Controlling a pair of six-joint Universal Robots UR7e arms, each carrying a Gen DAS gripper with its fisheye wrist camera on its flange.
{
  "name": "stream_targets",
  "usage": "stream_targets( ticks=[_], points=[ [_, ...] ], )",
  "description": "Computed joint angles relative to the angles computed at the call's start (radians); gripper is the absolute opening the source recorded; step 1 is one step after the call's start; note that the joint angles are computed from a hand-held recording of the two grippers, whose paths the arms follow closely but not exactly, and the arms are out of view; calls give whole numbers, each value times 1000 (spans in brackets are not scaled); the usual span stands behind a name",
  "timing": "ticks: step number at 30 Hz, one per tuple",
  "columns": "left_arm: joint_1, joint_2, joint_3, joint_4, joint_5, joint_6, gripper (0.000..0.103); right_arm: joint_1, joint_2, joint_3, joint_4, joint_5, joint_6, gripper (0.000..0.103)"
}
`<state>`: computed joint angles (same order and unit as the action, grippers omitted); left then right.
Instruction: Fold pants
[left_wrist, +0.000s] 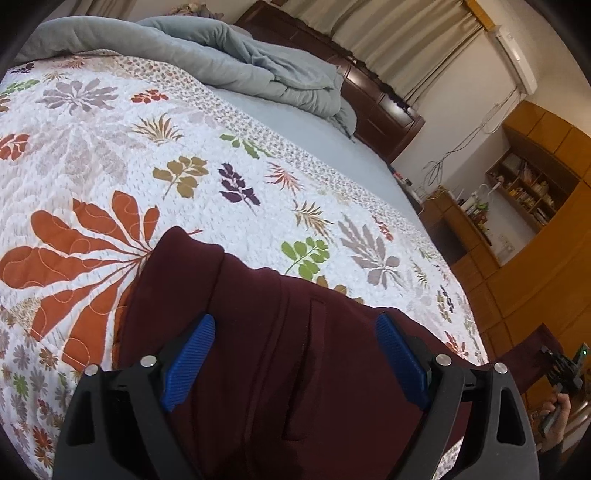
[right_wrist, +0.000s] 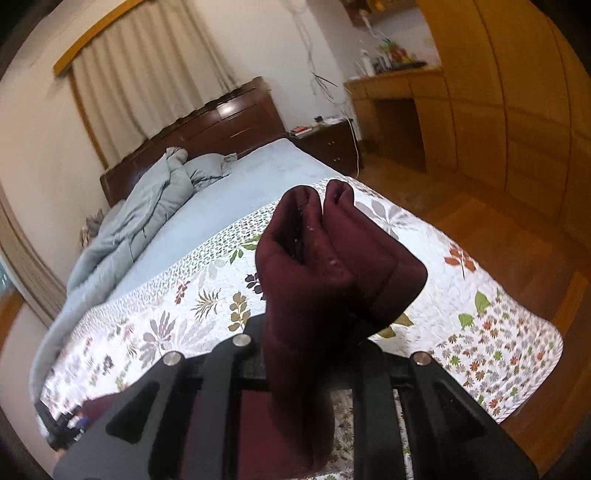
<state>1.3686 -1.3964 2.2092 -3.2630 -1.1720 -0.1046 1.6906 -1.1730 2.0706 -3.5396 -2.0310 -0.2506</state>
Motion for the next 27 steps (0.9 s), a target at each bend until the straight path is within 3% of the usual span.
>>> stream_targets(
  ticks=[11,22,27],
  points=[
    [-6,-17,21,-31,-21,33,89,141,151,-66,-124,-184,-195,15],
    [17,-41,33,-48,-62,16,89,236,328,-147,-201,-288,-379,15],
    [26,-47,35,-48,-75,13,89,282,450,-207,-252,-354,-520,15]
  ],
)
